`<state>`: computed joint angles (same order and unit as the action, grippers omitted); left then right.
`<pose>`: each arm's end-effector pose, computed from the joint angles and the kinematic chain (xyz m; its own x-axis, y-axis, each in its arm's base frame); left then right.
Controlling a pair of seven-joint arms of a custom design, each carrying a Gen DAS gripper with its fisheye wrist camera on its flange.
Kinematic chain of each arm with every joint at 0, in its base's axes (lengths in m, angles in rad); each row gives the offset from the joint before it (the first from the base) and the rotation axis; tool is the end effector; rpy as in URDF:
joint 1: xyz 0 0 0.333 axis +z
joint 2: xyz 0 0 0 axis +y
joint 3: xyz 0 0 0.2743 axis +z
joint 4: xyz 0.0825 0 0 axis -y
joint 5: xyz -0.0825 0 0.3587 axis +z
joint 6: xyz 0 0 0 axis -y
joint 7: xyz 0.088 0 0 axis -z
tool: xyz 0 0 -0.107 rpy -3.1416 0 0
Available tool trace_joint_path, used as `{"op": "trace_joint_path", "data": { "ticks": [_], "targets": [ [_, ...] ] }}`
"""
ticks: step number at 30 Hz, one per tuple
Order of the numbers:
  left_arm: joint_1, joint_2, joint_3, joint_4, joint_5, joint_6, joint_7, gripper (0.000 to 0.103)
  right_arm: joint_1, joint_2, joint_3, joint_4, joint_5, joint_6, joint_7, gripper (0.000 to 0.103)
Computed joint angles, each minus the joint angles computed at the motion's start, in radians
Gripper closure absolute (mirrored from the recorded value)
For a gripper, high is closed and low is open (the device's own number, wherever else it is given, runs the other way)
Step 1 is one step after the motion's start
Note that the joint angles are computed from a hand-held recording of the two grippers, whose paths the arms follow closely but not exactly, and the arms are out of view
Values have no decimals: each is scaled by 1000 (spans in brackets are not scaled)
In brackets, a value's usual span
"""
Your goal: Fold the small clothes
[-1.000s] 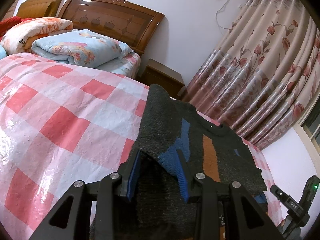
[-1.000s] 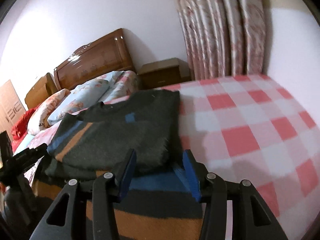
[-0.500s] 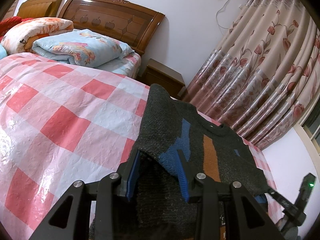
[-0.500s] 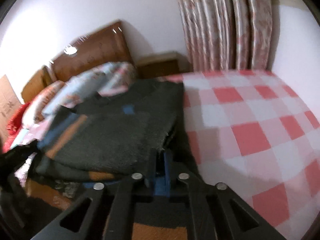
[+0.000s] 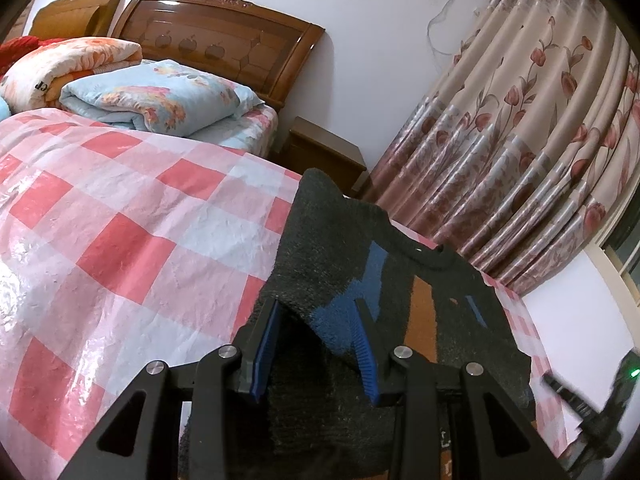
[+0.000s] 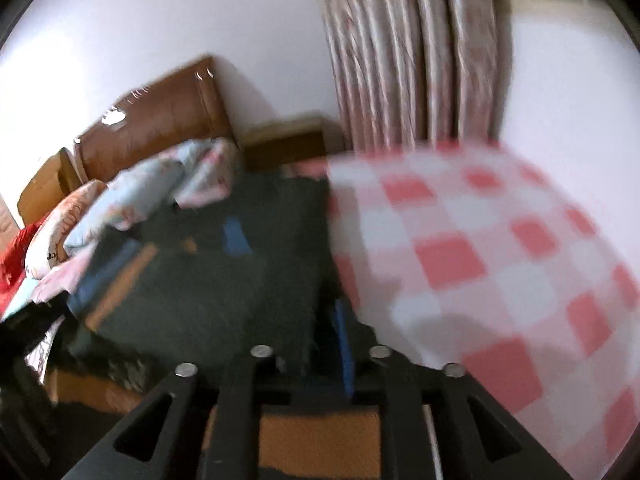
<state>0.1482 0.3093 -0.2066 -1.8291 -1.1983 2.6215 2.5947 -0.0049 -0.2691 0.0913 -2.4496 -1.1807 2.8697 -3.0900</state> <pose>0.6287 -0.0060 0.3820 -0.2864 -0.8395 0.4618 -0.7363 -0.1156 -0.6667 0.4580 0.0924 0.4247 -0.3827 -0.9092 -0.1638 -0.5396 0.3639 -0.7592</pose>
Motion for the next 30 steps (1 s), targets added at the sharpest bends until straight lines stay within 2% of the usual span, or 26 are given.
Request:
{"op": "trace_joint_path", "data": {
  "ticks": [1,2,4,5,6,8,9,10,11,12,14,16,18,21,23,24,25,26,27,29,30],
  "targets": [
    [-1,0,0,0,3,1,-1,66,-1,12,12,30,-38,5,-1,26],
    [-1,0,0,-1,2,1,0,66,4,34,14,58,-60,25,-12,0],
    [-2,-1,0,-2,4,3,-4,66,40,127,-8,133,-12,111,-142,0],
    [-3,-1,0,-3,5,5,-7,66,57,166,-14,158,21,126,-200,0],
    [-3,-3,0,-4,5,7,-9,66,80,220,-18,192,78,125,-292,0],
    [-4,-3,0,-5,6,9,-11,66,121,304,-30,238,295,75,-536,0],
    [-4,-3,1,-5,10,6,-11,66,129,334,-41,262,349,64,-587,0],
    [-7,-2,3,-2,27,4,-22,66,138,338,-55,274,358,59,-589,0],
    [-8,-1,5,2,41,-3,-27,66,151,344,-68,296,356,13,-589,0],
    [-6,5,7,16,59,-26,-39,66,155,353,-81,300,360,16,-604,0],
    [4,25,6,59,63,-61,-64,66,142,356,-102,270,424,115,-646,0],
    [6,70,3,139,64,-56,-100,66,148,354,-115,254,451,152,-651,0],
    [-20,153,20,264,169,-41,-242,66,159,358,-126,260,445,145,-649,0],
    [-93,307,76,490,404,-65,-488,67,181,336,-131,248,398,119,-607,0],
    [-139,413,103,648,543,-125,-578,67,176,334,-129,240,404,134,-605,0],
    [-178,447,134,699,620,-137,-611,67,172,335,-128,237,411,145,-609,0],
    [-247,497,200,764,767,-144,-684,67,171,335,-128,236,415,149,-611,0],
    [-290,530,244,802,859,-144,-732,66,171,336,-127,236,417,150,-612,0],
    [-312,535,267,805,880,-109,-754,66,170,335,-127,235,419,151,-614,0],
    [-295,582,248,902,919,-179,-838,66,169,336,-128,236,420,153,-615,0],
    [-269,592,214,930,899,-195,-856,66,168,335,-128,233,423,158,-615,0]
  ]
}}
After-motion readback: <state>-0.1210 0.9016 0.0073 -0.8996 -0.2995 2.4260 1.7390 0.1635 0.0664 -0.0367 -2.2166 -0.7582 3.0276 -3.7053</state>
